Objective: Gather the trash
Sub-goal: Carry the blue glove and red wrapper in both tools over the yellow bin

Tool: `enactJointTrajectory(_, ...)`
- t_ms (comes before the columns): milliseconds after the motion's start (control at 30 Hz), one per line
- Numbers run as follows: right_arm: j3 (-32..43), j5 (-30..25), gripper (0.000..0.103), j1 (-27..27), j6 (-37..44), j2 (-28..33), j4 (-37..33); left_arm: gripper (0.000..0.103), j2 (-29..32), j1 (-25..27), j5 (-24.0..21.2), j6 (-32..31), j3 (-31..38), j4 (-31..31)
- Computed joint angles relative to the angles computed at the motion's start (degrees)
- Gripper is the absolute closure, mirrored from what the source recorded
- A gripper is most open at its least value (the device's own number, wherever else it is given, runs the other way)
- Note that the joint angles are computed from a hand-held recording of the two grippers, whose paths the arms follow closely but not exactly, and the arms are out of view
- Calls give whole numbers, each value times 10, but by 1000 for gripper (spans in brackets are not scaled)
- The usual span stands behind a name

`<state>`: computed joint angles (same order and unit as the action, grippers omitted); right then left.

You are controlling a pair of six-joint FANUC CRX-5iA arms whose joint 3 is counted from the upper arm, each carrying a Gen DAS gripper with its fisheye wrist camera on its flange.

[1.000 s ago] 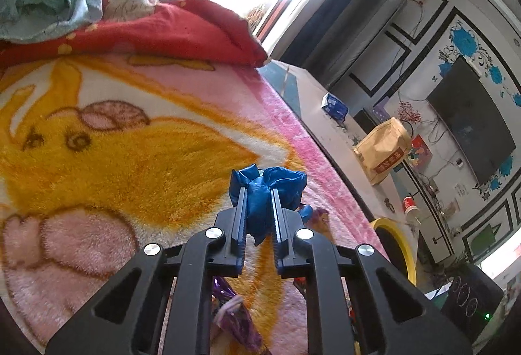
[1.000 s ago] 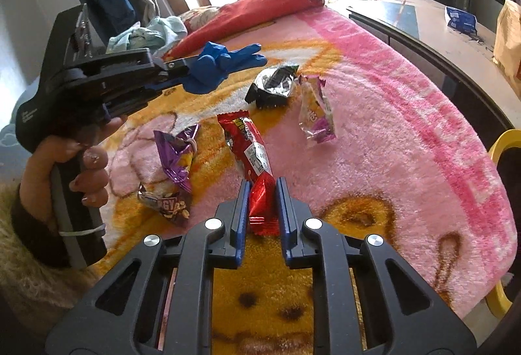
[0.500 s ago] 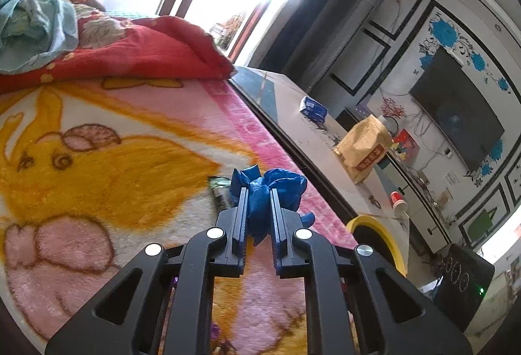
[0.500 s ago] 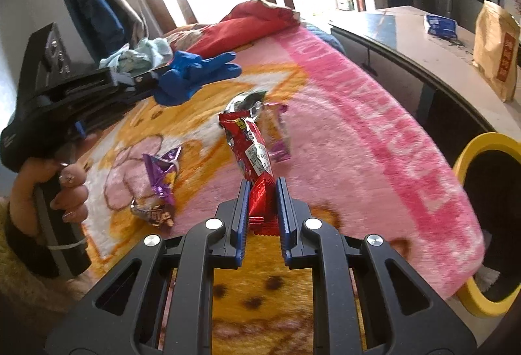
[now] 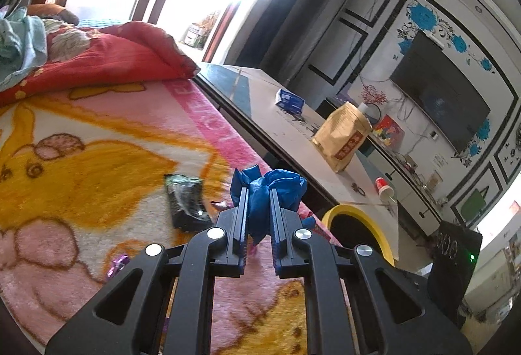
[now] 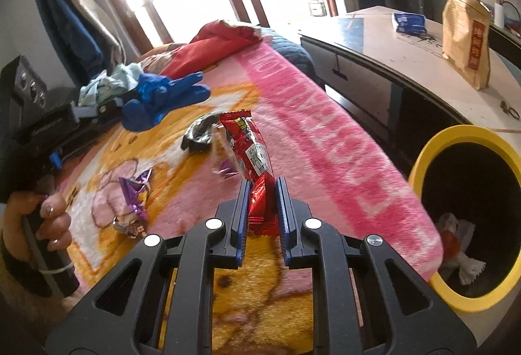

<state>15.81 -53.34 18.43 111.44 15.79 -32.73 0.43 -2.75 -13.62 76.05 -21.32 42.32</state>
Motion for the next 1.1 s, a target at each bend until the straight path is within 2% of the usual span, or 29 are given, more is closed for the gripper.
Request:
enactJointTrajectory(467,1,32,92,-34,-48,-1,22,92,29,-38,0,-65,24,47)
enactJointTrajectory(1100,-17,83,92,-77,-115,-12,64,92,92,-86,-23,-130,87,86)
